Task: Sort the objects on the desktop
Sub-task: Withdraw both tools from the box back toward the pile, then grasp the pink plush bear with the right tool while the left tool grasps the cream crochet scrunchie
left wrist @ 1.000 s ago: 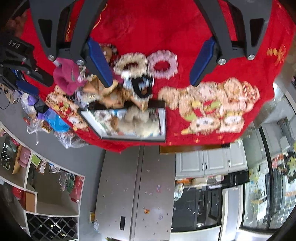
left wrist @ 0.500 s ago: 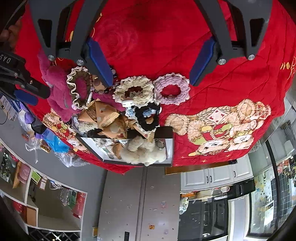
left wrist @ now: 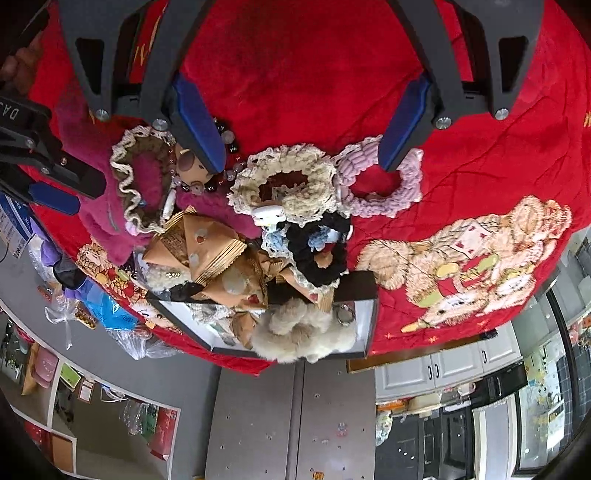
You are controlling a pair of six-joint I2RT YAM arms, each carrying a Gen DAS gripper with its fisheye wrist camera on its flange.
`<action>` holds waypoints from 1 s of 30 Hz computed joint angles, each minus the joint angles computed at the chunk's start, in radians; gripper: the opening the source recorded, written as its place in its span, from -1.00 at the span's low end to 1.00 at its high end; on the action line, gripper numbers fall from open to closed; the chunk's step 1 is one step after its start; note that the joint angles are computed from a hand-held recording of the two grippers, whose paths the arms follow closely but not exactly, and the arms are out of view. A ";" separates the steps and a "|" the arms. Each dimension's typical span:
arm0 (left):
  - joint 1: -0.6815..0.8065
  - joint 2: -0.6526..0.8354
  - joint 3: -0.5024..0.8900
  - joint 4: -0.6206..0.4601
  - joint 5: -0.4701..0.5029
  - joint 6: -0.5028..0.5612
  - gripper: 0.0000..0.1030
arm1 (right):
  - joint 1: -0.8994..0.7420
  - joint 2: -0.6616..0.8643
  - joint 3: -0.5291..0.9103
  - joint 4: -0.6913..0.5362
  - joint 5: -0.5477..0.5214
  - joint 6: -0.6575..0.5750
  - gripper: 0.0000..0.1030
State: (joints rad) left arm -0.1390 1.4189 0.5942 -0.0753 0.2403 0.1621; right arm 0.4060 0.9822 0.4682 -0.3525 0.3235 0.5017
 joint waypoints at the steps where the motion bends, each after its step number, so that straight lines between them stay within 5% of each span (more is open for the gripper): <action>1: -0.009 0.025 0.011 0.007 -0.010 -0.005 0.66 | -0.010 0.012 -0.002 0.013 -0.006 -0.007 0.44; 10: -0.051 0.162 0.069 0.055 -0.058 -0.017 0.66 | -0.117 0.097 -0.031 0.125 -0.108 -0.064 0.45; 26: -0.045 0.269 0.101 0.118 -0.047 -0.019 0.71 | -0.124 0.309 -0.002 0.230 -0.167 -0.119 0.79; 30: -0.046 0.268 0.097 0.125 -0.075 -0.019 0.40 | -0.143 0.318 -0.022 0.282 -0.200 -0.111 0.60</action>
